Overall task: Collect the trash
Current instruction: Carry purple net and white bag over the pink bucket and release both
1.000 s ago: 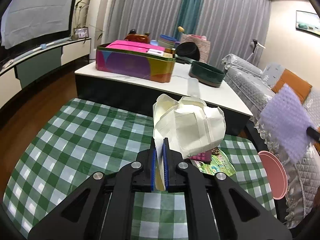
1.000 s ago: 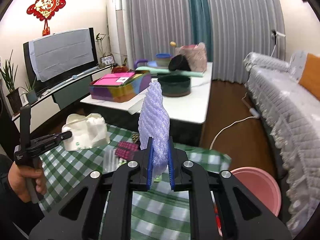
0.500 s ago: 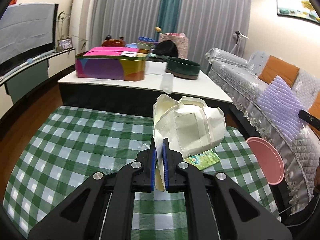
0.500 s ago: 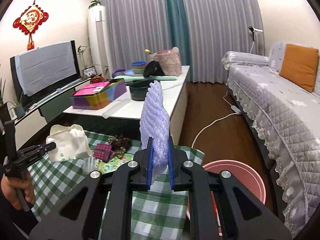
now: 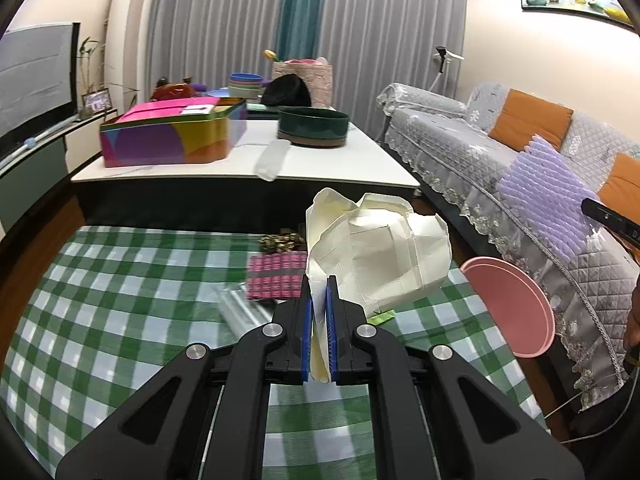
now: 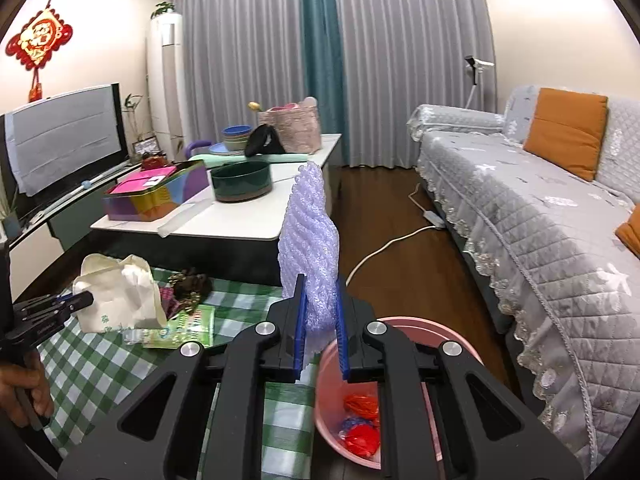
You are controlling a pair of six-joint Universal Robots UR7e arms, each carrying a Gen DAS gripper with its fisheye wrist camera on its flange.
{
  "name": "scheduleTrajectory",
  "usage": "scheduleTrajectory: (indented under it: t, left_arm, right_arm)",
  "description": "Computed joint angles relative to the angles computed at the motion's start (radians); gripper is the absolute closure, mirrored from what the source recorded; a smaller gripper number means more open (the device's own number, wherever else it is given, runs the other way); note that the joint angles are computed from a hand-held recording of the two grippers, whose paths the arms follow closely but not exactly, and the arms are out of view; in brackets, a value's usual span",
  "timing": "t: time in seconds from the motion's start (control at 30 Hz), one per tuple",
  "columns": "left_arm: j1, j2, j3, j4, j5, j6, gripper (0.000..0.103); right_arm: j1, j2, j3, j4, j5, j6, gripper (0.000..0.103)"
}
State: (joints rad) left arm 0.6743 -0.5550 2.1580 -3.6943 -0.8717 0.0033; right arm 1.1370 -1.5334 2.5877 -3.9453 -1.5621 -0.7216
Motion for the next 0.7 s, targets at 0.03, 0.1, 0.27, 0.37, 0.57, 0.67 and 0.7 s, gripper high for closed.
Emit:
scheduleTrajectory:
  t: [0.03,0.1,0.27,0.37,0.57,0.67,0.7]
  left_arm:
    - [-0.003,0.004,-0.003,0.003,-0.004,-0.001,0.097]
    - [-0.011,0.013,-0.008,0.01,-0.013,0.0,0.097]
    - [-0.022,0.03,-0.023,0.032,-0.04,-0.007,0.097]
    - [-0.031,0.042,-0.038,0.048,-0.05,-0.006,0.097]
    - [-0.049,0.072,-0.085,0.072,-0.071,-0.001,0.097]
    - [-0.056,0.095,-0.116,0.089,-0.087,0.007,0.097]
    - [-0.059,0.104,-0.128,0.096,-0.092,0.009,0.097]
  right_arm:
    - [-0.011,-0.012,0.001,0.002,0.005,0.007,0.09]
    - [-0.029,-0.032,0.0,0.01,0.011,0.021,0.09]
    - [-0.065,-0.075,-0.004,0.016,0.016,0.062,0.09]
    - [-0.08,-0.089,-0.005,0.001,0.005,0.072,0.09]
    - [-0.107,-0.111,-0.008,-0.007,0.001,0.09,0.09]
    - [-0.116,-0.116,-0.012,-0.009,-0.004,0.09,0.09]
    - [-0.118,-0.116,-0.013,-0.01,-0.004,0.089,0.09]
